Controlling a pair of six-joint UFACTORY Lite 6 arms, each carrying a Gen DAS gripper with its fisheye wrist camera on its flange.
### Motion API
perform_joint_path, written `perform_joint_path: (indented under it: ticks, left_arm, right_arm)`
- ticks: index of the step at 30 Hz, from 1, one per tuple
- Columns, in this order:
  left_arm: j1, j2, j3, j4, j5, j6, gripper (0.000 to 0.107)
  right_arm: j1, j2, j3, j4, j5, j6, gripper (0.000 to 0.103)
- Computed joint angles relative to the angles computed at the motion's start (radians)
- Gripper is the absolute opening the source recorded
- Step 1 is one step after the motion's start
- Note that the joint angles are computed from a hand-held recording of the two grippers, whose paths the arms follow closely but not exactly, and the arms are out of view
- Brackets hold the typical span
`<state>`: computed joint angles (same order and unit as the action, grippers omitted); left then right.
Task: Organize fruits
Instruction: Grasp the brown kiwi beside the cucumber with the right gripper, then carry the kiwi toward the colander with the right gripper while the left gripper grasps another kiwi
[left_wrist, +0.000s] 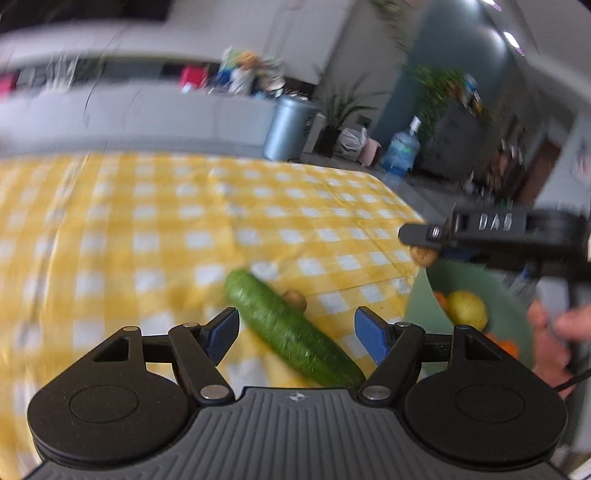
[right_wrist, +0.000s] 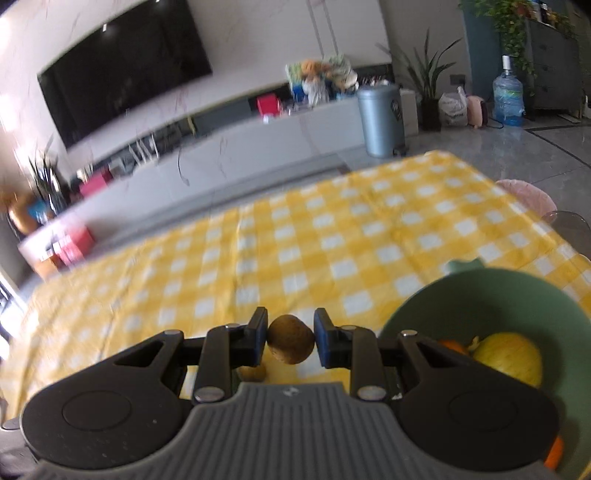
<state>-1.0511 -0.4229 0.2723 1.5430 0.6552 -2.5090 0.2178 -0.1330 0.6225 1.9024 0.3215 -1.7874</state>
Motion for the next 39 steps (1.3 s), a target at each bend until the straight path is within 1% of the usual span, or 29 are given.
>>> perform_joint_path:
  ticks: [2, 4, 8, 9, 10, 12, 15, 18, 19, 21, 22, 24, 25, 27, 29, 30, 31, 34, 37, 39]
  left_arm:
    - [0.024, 0.137, 0.109, -0.041, -0.011, 0.149, 0.084]
    - [0.060, 0.235, 0.206, -0.110, -0.016, 0.297, 0.081]
    - [0.202, 0.301, 0.311, -0.176, -0.152, 0.561, 0.080]
    - [0.229, 0.331, 0.347, -0.228, -0.164, 0.666, 0.079]
    - [0.245, 0.367, 0.387, -0.286, -0.149, 0.769, 0.074]
    - [0.264, 0.420, 0.441, -0.350, -0.120, 0.910, 0.067]
    - [0.311, 0.467, 0.490, -0.429, -0.176, 1.104, 0.066]
    - [0.370, 0.563, 0.583, -0.607, -0.260, 1.394, 0.065]
    - [0.388, 0.606, 0.620, -0.684, -0.279, 1.499, 0.061]
    - [0.408, 0.696, 0.710, -0.845, -0.261, 1.696, 0.056]
    - [0.413, 0.737, 0.752, -0.883, -0.239, 1.746, 0.052]
    - [0.410, 0.798, 0.811, -0.875, -0.191, 1.750, 0.047]
    - [0.413, 0.832, 0.847, -0.890, -0.166, 1.770, 0.047]
    - [0.443, 0.846, 0.871, -1.003, -0.173, 1.882, 0.044]
    - [0.463, 0.875, 0.911, -1.113, -0.151, 1.978, 0.040]
    - [0.468, 0.895, 0.931, -1.138, -0.134, 1.994, 0.037]
    - [0.468, 0.899, 0.935, -1.128, -0.134, 1.987, 0.034]
    - [0.482, 0.900, 0.944, -1.178, -0.127, 2.009, 0.029]
    - [0.498, 0.899, 0.958, -1.228, -0.113, 2.000, 0.029]
    - [0.531, 0.882, 0.948, -1.329, -0.136, 2.041, 0.029]
  right_arm:
    - [-0.055, 0.001, 0.007, -0.102, 0.037, 0.079, 0.024]
    - [-0.097, 0.019, 0.016, -0.165, 0.065, 0.127, 0.024]
    - [-0.173, 0.046, 0.022, -0.216, 0.148, 0.149, 0.024]
    - [-0.181, 0.045, 0.021, -0.222, 0.158, 0.145, 0.024]
    - [-0.190, 0.043, 0.019, -0.223, 0.173, 0.137, 0.024]
    - [-0.210, 0.043, 0.016, -0.229, 0.206, 0.130, 0.024]
    - [-0.228, 0.047, 0.018, -0.235, 0.221, 0.142, 0.024]
    - [-0.240, 0.054, 0.022, -0.237, 0.215, 0.149, 0.024]
    - [-0.242, 0.054, 0.023, -0.235, 0.210, 0.148, 0.024]
    - [-0.250, 0.054, 0.023, -0.233, 0.208, 0.146, 0.024]
    - [-0.255, 0.054, 0.023, -0.232, 0.213, 0.146, 0.024]
    - [-0.261, 0.058, 0.025, -0.233, 0.223, 0.147, 0.024]
    - [-0.262, 0.062, 0.028, -0.236, 0.222, 0.152, 0.024]
    - [-0.263, 0.073, 0.035, -0.250, 0.220, 0.164, 0.024]
    - [-0.264, 0.078, 0.037, -0.261, 0.220, 0.175, 0.024]
    - [-0.265, 0.080, 0.038, -0.264, 0.219, 0.179, 0.024]
    - [-0.266, 0.079, 0.038, -0.263, 0.218, 0.181, 0.024]
    - [-0.264, 0.071, 0.034, -0.269, 0.209, 0.187, 0.024]
    - [-0.260, 0.070, 0.034, -0.279, 0.204, 0.194, 0.024]
    - [-0.258, 0.069, 0.037, -0.280, 0.202, 0.195, 0.024]
